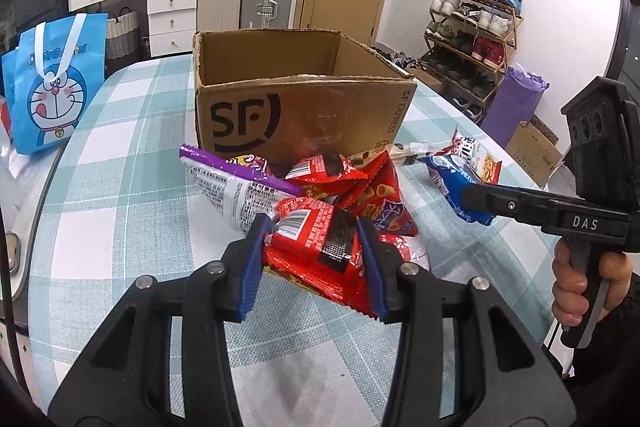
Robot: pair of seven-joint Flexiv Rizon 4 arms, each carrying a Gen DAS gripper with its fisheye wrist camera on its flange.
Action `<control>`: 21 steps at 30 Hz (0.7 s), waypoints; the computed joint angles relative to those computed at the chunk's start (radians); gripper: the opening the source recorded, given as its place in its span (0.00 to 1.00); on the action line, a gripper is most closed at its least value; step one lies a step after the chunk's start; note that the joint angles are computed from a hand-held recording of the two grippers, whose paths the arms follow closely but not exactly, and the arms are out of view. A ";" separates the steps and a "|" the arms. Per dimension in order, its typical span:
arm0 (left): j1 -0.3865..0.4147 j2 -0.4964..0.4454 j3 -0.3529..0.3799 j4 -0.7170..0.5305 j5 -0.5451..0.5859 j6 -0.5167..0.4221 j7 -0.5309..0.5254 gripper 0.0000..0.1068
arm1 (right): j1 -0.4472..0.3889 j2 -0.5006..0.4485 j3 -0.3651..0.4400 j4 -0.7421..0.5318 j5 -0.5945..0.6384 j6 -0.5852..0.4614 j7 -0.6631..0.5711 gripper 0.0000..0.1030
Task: Organize snacks
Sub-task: 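Carry the red wafer pack and Oreo pack over the box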
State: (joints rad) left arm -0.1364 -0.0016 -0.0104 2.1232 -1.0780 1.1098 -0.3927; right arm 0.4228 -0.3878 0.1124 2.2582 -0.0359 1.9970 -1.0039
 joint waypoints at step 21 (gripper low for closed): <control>-0.017 0.029 0.005 -0.005 -0.044 0.041 0.011 0.38 | 0.289 0.065 -0.248 -0.015 0.186 -0.062 -0.161 0.43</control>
State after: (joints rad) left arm -0.1535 0.0272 -0.0050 2.1179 -1.1221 1.1503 -0.3815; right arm 0.7114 -0.3227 -0.1353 2.2434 0.1504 1.9353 -1.1652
